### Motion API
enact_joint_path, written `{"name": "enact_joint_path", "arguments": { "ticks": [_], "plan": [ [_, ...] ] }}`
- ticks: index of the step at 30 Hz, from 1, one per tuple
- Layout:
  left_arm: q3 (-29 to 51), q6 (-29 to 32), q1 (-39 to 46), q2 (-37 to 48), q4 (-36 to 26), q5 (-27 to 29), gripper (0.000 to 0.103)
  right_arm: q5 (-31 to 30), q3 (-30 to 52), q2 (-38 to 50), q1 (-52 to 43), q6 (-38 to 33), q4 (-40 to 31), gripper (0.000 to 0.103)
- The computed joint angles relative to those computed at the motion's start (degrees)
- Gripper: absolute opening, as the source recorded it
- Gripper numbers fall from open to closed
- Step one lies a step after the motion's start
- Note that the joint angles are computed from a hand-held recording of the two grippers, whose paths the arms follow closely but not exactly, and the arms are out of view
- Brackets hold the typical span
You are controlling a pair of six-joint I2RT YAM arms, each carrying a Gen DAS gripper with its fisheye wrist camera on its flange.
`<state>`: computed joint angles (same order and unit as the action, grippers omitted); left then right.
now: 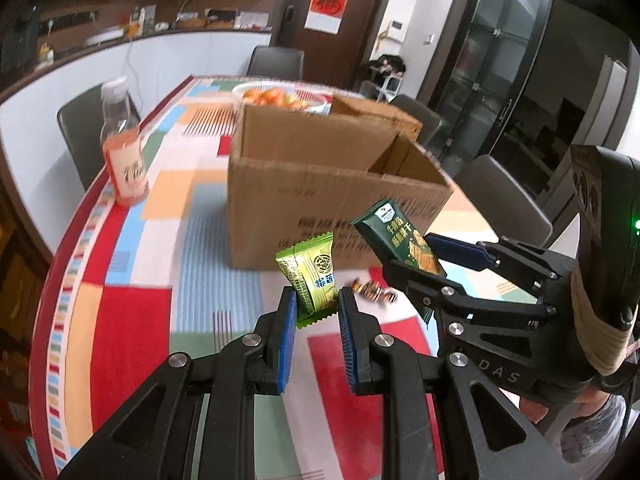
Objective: Organize snacks
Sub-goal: 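Carry the candy and cracker bag into the box and open both tools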
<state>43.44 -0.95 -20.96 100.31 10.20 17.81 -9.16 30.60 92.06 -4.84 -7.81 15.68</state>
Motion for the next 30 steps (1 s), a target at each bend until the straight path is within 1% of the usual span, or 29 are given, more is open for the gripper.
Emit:
{"name": "enact_joint_path", "arguments": {
  "ticks": [8,14,18,25,30],
  "plan": [
    [4.4,-0.7,-2.0,-1.8,-0.4,-0.9,0.022,-1.4,1.1,-5.9,-3.6,-0.2,-1.8,0.047],
    [9.5,-0.3,-3.2,-0.5,-0.9,-2.6,0.022,-1.5,4.2,-6.4,-5.4,0.4,-2.3,0.047],
    [14.2,0.0,-3.7,2.1,-2.3,-4.0,0.022,-2.3,7.8,-4.7,-6.9,0.4,-3.5,0.047],
    [23.4,0.8,-3.7,8.1,-5.7,-4.8,0.022,-3.2,15.4,1.4,-8.4,0.3,-6.0,0.047],
    [31.0,1.2,-3.6,13.4,-9.8,-4.7,0.022,-2.9,19.6,4.9,-8.7,0.6,-6.7,0.047]
  ]
}}
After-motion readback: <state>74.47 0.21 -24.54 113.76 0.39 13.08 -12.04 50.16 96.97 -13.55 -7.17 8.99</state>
